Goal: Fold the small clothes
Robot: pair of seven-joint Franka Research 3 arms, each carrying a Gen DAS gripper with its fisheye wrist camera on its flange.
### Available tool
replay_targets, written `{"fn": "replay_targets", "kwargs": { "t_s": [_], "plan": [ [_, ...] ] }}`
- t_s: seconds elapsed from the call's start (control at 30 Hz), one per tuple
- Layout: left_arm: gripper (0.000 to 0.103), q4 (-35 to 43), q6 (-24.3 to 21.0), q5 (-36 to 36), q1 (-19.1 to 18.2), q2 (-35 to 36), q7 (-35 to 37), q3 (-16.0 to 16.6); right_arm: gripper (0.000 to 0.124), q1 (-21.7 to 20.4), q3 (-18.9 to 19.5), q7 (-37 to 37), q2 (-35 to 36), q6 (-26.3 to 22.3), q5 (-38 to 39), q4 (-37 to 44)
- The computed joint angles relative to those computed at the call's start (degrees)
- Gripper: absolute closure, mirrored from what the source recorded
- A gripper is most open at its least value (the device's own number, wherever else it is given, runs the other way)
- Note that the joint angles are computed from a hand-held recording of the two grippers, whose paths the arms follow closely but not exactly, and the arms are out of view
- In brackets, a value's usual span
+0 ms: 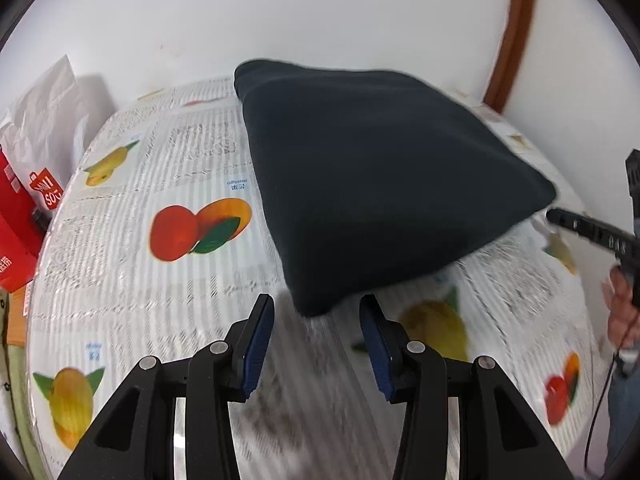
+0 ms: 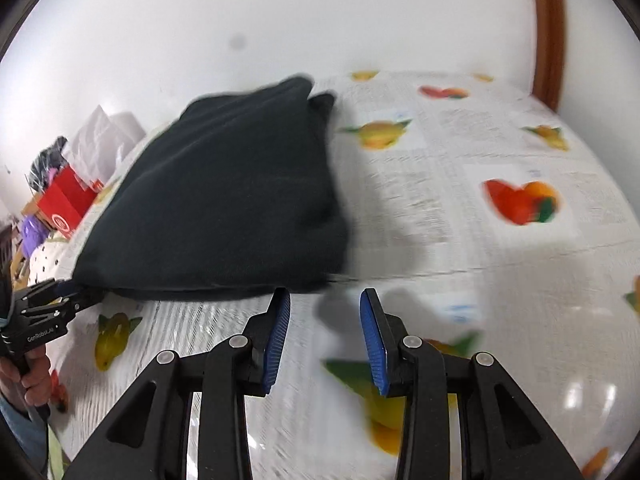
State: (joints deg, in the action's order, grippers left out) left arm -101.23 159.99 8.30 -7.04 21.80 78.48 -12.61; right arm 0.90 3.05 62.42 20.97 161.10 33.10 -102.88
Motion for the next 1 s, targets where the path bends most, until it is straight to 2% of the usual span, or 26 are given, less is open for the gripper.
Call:
{"fn": "replay_targets", "kwargs": {
  "t_s": [0.1,0.2,0.23,0.27,0.3,0.33,0.4,0.47,0.6,0.7,0.77,0.87,0.93,1.0],
  "plan": [
    [0.061,-3.86,3.69,-5.07,2.98,-2.84,3.19,-3.24,0.088,-2.56,1.96,-4.25,-3.4,2.94,5.78,-2.44],
    [0.061,-4.19,5.86,-4.18,1.15,-4.02,-0.18,-1.37,0.088,-2.43,2.76,-6.85,-2.63,4.91,8.86,-0.5],
    [0.059,-3.45,6.14,-1.86,-0.62,-3.83,-2.84,0.52,0.088,-1.39,2.2,-6.31,-1.62,5.72,7.73,0.41],
    [0.058,-2.32,5.53,1.82,-3.11,-3.43,-6.89,3.36,0.088,-0.06,0.94,-4.23,-0.4,5.61,5.52,1.47],
    [0.058,-1.28,5.17,3.78,-3.92,-2.78,-8.91,4.34,0.088,0.84,-0.19,-1.91,0.57,4.54,3.48,2.48],
    [0.058,0.19,4.56,4.49,-3.81,-1.64,-9.72,4.34,0.088,2.04,-1.89,1.7,2.06,2.57,0.7,3.94],
    [0.058,3.55,0.17,5.37,-3.84,0.48,-11.23,4.25,0.088,4.51,-5.47,9.4,3.38,0.78,-4.96,4.6],
    [0.058,5.03,-1.84,4.55,-2.84,1.76,-11.05,3.12,0.088,4.24,-5.67,12.7,2.36,0.99,-7.06,2.99],
    [0.058,1.94,-0.2,5.25,-2.89,-0.8,-13.07,2.82,0.088,4.7,-6.17,16.57,-2.88,3.06,-11.43,-2.97],
    [0.058,-0.69,0.41,8.04,-4.26,-4.01,-15.7,3.54,0.088,8.21,-9.36,23.76,-6.95,5.25,-20.04,-7.25],
    [0.058,-2.68,0.97,10.38,-5.17,-6.57,-18.28,4.09,0.085,7.72,-8.41,24.84,-9.29,5.08,-21.28,-8.98],
    [0.05,-5.35,1.07,15.8,-6.82,-10.31,-24.56,5.38,0.072,7.66,-7.65,27.38,-12.01,4.13,-23.68,-10.47],
    [0.037,-6.75,1.32,18.27,-6.81,-12.25,-27.51,5.17,0.067,8.89,-8.55,33.14,-14.59,4.36,-29.46,-12.39],
    [0.035,-8.76,1.74,20.28,-6.6,-14.79,-30.08,4.68,0.063,8.68,-8.09,36.47,-16.99,4.59,-33.07,-14.26]
  ]
}}
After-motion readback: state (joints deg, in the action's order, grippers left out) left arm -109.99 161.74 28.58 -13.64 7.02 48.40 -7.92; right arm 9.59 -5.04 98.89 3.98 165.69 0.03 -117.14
